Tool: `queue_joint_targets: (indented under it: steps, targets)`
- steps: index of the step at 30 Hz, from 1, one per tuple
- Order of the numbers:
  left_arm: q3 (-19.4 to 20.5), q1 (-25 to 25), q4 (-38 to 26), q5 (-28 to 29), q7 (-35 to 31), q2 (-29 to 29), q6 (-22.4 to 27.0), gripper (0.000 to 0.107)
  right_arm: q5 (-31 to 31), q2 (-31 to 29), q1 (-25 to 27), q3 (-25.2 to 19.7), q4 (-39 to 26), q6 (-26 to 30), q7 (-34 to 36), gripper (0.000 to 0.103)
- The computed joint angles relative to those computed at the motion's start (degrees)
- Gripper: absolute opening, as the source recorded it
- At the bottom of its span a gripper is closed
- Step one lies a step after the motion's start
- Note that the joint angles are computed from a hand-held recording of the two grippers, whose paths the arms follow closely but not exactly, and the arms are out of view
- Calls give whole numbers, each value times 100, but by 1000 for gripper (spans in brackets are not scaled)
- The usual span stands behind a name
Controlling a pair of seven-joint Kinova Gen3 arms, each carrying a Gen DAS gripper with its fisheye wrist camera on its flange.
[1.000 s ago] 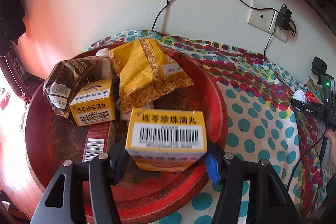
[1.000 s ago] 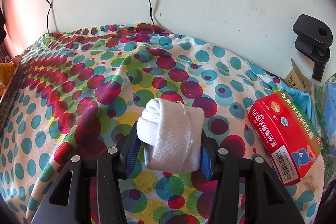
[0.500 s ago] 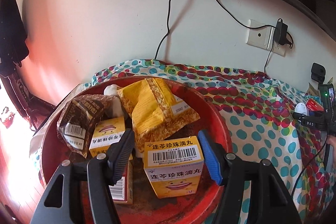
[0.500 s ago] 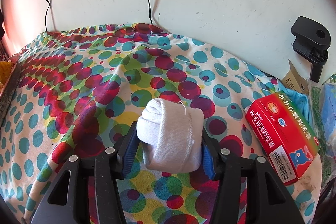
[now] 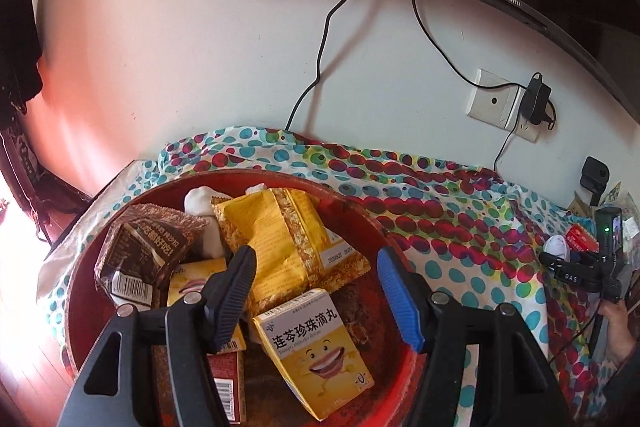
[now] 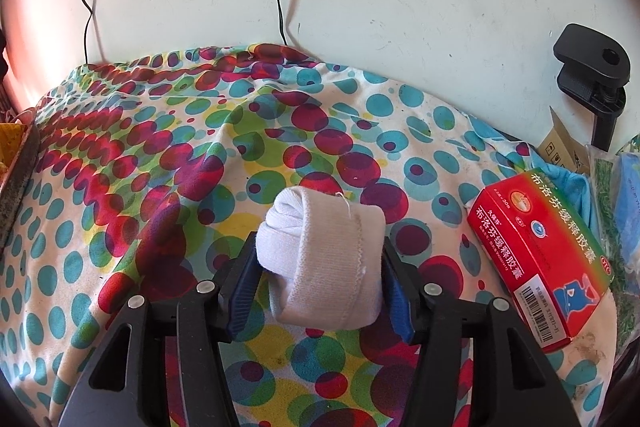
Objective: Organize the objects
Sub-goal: 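Carry the yellow medicine box into the red tray and open the left gripper, then carry the white sock into the red tray and open the right gripper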
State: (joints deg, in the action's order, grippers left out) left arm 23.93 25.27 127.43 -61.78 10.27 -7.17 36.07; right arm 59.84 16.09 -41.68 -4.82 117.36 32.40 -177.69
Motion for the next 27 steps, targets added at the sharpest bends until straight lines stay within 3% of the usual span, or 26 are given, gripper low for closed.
queue_joint_targets:
  steps: [5, 10, 13, 23, 27]
  targets:
    - [247, -24, 318, 341, 70, -396, 18, 65, 1, -21, 27, 7, 23, -68, -10, 50]
    - [919, 4, 482, 420, 273, -522, 657, 65, 127, -13, -40, -7, 29, -7, -23, 43]
    - [1100, 40, 683, 352, 511, -761, 709, 65, 166, 7, -65, -39, 6, 75, -24, 42]
    - [863, -436, 1222, 828, 95, -1545, 15, 65, 251, 91, -213, -103, -62, 417, -166, 42]
    - [1043, -845, 1241, 992, -101, -1535, 97, 65, 236, 170, -290, -158, -159, 669, -141, 42]
